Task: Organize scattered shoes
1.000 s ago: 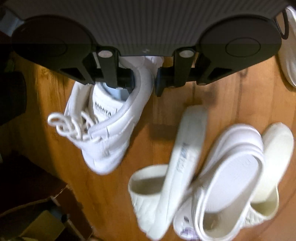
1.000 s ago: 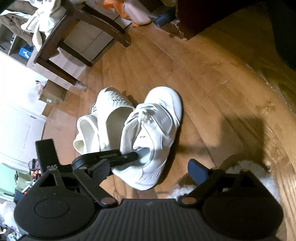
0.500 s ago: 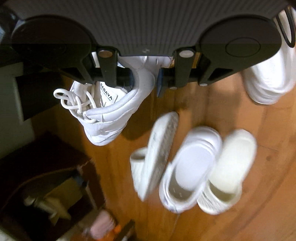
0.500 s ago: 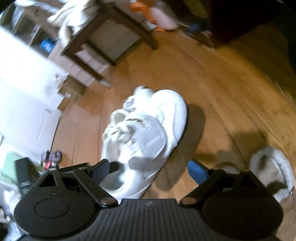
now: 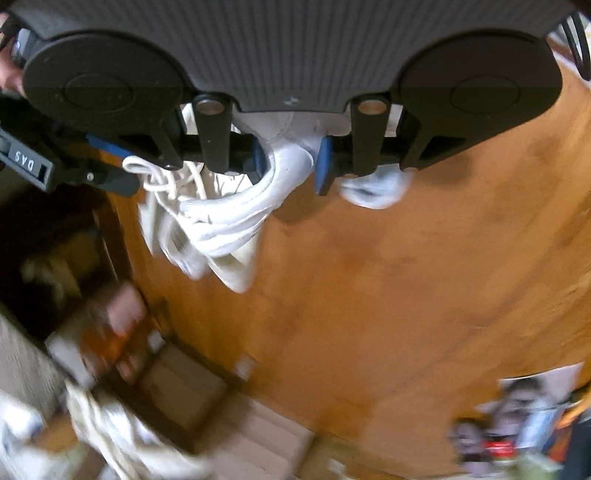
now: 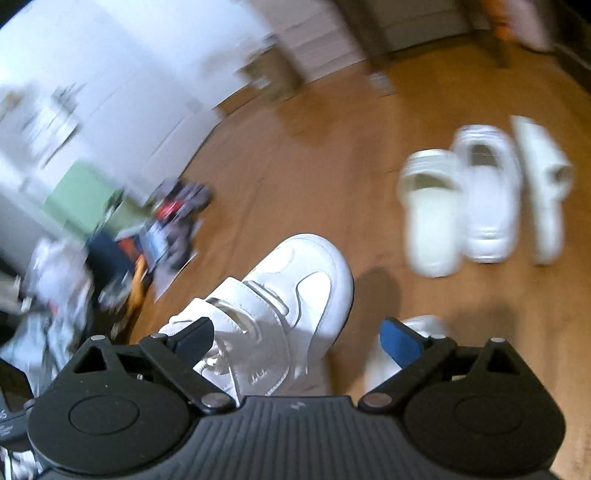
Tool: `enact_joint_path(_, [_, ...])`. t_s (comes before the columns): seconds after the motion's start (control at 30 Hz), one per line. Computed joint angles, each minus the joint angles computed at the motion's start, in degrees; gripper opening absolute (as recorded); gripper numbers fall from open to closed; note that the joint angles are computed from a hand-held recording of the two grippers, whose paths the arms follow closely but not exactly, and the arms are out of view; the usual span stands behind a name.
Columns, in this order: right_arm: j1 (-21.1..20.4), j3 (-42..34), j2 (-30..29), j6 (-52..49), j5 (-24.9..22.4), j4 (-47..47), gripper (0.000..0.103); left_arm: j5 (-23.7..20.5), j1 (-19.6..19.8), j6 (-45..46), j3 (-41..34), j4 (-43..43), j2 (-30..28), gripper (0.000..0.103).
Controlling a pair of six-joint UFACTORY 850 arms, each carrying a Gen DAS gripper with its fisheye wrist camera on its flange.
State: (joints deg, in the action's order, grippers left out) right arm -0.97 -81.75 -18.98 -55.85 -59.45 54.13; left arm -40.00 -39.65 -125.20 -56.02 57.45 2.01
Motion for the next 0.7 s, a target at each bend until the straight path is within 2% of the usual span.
enact_joint_path(0.1, [4.6,2.0,1.8,-4.4,0.4,-1.6,0.097,-4.4,-0.4,-0.2,5.0,-3.0,4.9,0.03])
enact_joint_path(0.2, [8.6,2.8,3.0,-6.8,0.8,-3.2,0.097,-5.1,1.2,3.0,8.7,-7.3,7.5,0.032])
enact_joint_path(0.27, [12.6,4.4,4.2,-11.2,2.4,-3.0,0.097,-5.2,2.8,6.4,10.8,-11.1,8.7,0.036])
enact_joint_path(0.33, [15.1,5.7,3.9,-16.7,4.5,-2.9,0.097,-2.6,6.9,14.6,13.4,-19.9,9.5,0.053])
enact_joint_path(0.37, [16.4,6.3,3.6,-19.1,5.8,-3.8,0.097,-3.4,7.8,16.5,13.7,-22.1,9.7,0.059])
enact_joint_path(0.43, [18.9,6.8,2.7,-22.4,8.2,-6.6,0.089,-7.2,9.7,22.4,13.1,-27.5,7.5,0.059])
enact_joint_path(0.47, [19.6,6.6,2.2,-22.5,8.5,-7.8,0.08,-7.2,9.9,22.9,13.3,-27.9,7.7,0.062])
enact_joint_path(0.5, [20.8,6.3,1.6,-22.5,8.2,-10.4,0.072,-5.7,10.4,22.7,14.4,-28.2,8.8,0.067])
enact_joint_path(0.53, [22.3,5.5,1.0,-22.0,7.0,-14.0,0.072,-3.5,10.7,21.7,15.6,-27.7,10.4,0.069])
enact_joint_path(0.6, [24.5,4.1,0.2,-20.9,5.2,-18.7,0.072,-0.9,10.9,18.9,17.6,-25.3,13.4,0.082])
enact_joint_path(0.67, [28.0,1.8,0.3,-19.3,1.5,-27.6,0.072,-2.9,9.6,17.9,18.2,-24.2,15.0,0.089])
enact_joint_path(0.7, [29.3,1.3,0.5,-19.2,0.7,-30.0,0.073,-4.5,9.3,19.7,18.0,-25.2,15.3,0.089])
